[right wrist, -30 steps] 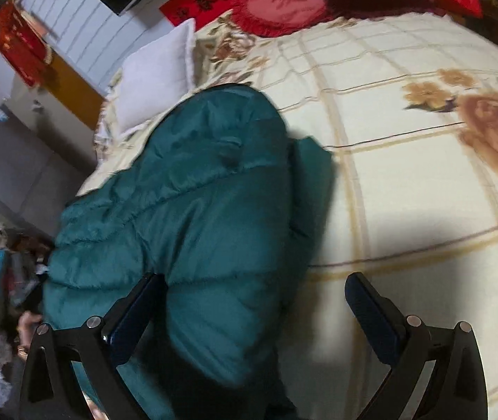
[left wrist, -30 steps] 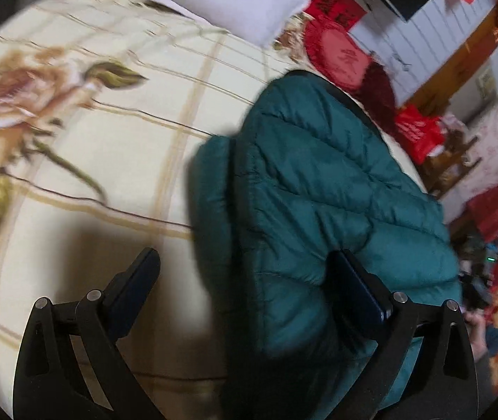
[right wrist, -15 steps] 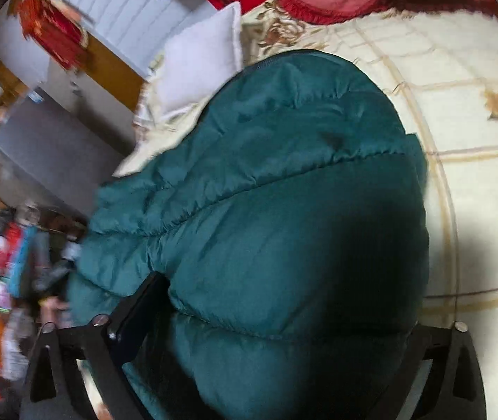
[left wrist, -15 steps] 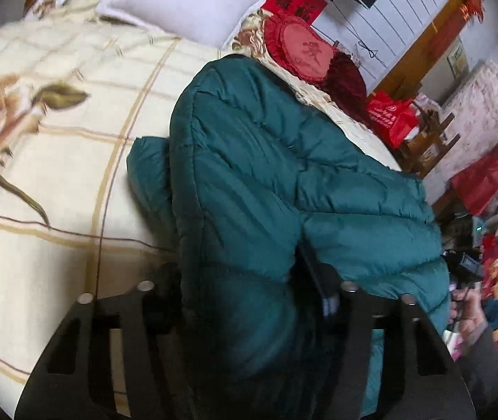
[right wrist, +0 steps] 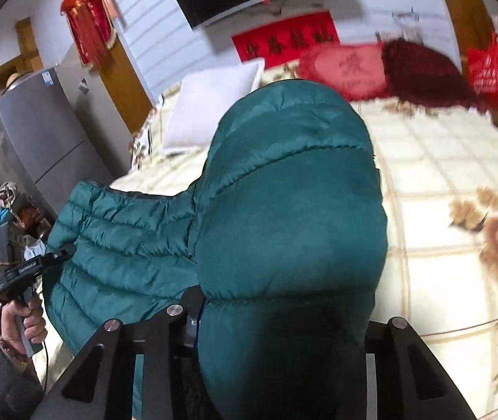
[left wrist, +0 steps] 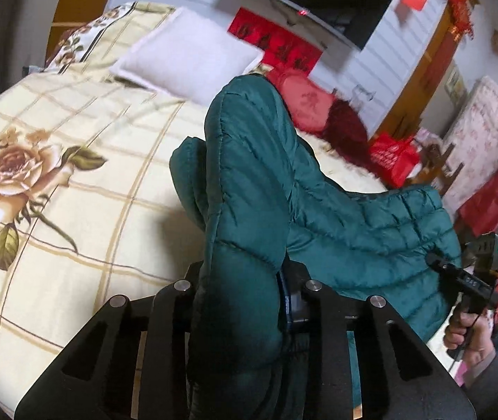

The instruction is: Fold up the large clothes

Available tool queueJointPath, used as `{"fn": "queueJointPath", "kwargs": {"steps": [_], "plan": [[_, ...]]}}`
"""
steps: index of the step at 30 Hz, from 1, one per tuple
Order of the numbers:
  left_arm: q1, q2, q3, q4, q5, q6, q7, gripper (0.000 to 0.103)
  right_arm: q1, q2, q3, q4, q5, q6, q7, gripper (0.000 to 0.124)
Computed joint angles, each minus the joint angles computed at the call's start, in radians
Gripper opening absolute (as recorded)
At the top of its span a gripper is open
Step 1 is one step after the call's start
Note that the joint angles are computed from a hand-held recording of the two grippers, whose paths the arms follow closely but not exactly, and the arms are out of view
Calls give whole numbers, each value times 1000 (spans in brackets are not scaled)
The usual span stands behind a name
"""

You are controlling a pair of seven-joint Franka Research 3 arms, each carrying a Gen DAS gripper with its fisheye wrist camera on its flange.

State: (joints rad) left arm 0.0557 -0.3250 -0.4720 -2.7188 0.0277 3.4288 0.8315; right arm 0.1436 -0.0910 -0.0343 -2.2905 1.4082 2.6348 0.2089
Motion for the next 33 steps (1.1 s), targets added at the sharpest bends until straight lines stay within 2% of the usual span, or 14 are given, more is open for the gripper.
{"fn": "queueJointPath", "kwargs": {"steps": [5, 10, 13, 15, 17, 19, 20, 22, 25, 26, 27, 29, 31, 33], "plan": [[-100, -26, 70, 8, 28, -2, -54, 26, -10, -109, -27, -60, 26, -4, -43, 38], [-201, -68, 118, -6, 73, -35, -119, 26, -28, -233, -71, -149, -41, -29, -30, 38], [-205, -96, 73, -25, 85, -58, -159, 26, -43, -267, -106, -184, -94, -67, -7, 38], [-154, -105, -6, -24, 94, -91, -175, 28, -52, -259, -126, -193, -123, -100, 0, 38], [-134, -72, -43, -8, 110, -155, -205, 33, -67, -227, -139, -198, -150, -123, 10, 40], [-49, -65, -130, 11, 147, -232, -255, 47, -98, -158, -132, -175, -253, -165, 138, 49], [-34, -59, -143, 9, 148, -232, -266, 50, -112, -128, -127, -163, -295, -173, 197, 52], [-71, -56, -95, -15, 155, -209, -288, 58, -135, -106, -128, -147, -318, -201, 285, 63], [-110, -125, -60, -68, 169, -205, -339, 65, -180, -97, -164, -123, -274, -323, 395, 66], [-128, -158, -48, -90, 173, -212, -357, 65, -193, -109, -167, -134, -248, -327, 415, 66], [-135, -182, -51, -102, 179, -219, -377, 65, -203, -127, -165, -148, -232, -321, 429, 66], [-156, -252, -57, -132, 188, -265, -421, 65, -215, -188, -150, -195, -222, -233, 423, 68], [-131, -316, -119, -140, 207, -309, -483, 65, -204, -277, -123, -260, -224, -93, 379, 68], [-98, -371, -180, -130, 227, -361, -547, 65, -165, -363, -130, -315, -171, 9, 262, 68]]}}
